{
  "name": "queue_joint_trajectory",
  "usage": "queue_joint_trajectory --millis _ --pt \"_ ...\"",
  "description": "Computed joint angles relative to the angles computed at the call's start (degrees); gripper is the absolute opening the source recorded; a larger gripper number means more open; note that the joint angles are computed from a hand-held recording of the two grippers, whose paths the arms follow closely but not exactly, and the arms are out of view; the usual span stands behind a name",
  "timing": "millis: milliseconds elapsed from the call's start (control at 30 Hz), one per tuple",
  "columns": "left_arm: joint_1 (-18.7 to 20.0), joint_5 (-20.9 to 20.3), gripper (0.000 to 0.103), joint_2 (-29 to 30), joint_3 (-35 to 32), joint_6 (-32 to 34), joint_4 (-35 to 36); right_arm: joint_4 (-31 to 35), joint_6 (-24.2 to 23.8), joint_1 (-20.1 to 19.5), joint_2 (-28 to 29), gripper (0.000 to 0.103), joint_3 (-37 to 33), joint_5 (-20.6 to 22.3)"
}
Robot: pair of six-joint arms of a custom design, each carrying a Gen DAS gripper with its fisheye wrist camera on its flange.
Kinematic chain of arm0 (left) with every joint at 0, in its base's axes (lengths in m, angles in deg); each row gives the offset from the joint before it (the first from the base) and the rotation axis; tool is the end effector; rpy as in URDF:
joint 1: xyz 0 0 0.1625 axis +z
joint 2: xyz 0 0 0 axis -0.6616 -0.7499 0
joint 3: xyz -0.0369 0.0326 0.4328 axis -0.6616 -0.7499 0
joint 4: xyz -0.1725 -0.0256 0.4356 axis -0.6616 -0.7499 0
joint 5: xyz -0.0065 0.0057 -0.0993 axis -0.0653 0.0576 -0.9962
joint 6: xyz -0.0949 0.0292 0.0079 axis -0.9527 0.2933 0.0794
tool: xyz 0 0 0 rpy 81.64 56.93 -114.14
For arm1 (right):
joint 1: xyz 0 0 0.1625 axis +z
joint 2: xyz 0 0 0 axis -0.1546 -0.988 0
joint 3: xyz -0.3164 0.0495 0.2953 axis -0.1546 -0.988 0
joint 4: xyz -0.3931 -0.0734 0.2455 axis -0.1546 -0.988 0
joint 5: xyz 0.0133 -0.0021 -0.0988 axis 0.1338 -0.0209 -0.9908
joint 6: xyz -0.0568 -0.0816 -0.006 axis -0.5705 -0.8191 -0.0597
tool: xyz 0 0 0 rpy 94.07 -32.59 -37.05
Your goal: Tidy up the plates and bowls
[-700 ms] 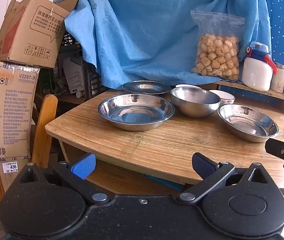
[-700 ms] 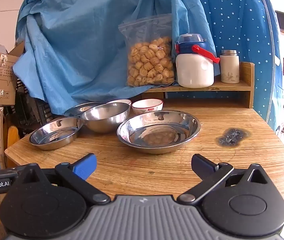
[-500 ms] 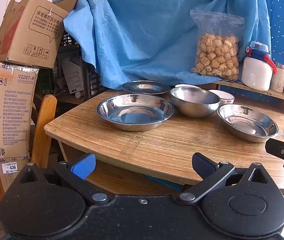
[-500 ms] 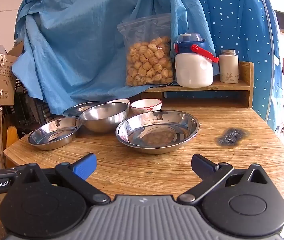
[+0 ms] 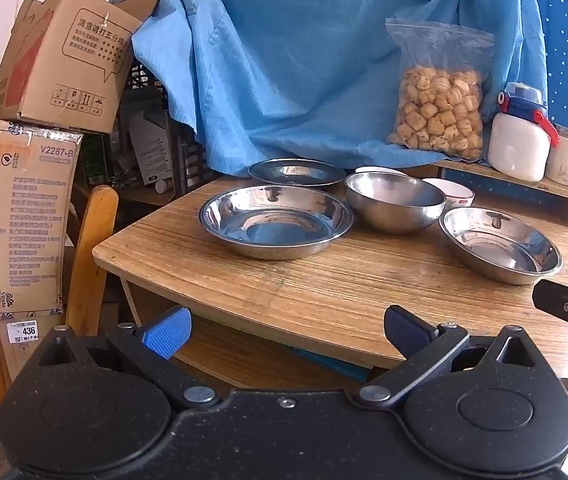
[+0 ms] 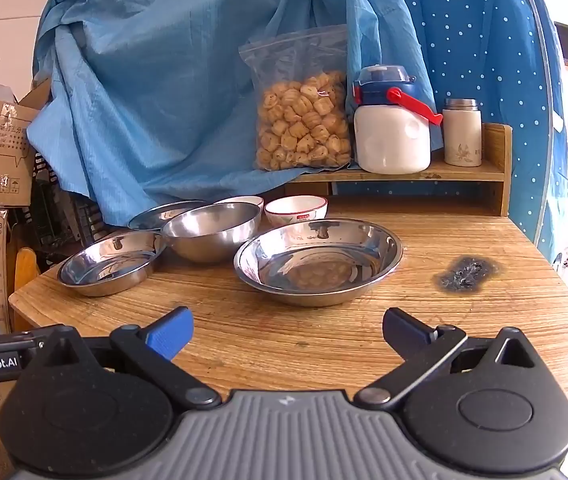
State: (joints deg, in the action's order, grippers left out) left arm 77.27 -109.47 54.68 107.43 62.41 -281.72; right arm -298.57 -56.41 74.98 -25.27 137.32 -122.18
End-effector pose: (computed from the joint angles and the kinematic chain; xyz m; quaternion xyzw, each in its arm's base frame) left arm -0.3090 -0.4766 -0.0766 0.3477 0.8145 -0.4003 0.2355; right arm -0.0298 -0.3704 0.2222 0.0060 -0.7148 0.6032 0.3538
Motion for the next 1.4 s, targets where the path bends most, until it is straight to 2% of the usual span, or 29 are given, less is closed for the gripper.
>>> queue_joint_trajectory --millis 333,1400 --pt "0.2 1.0 0.102 -0.3 -0.4 -1.0 1.6 0.3 -0.4 0.5 0.1 0.103 -0.3 -0.6" --pt "0.5 0.6 0.102 -0.2 -0.7 -1.3 3.0 1.3 -0.6 0.7 -0.2 0.103 -0.6 -1.5"
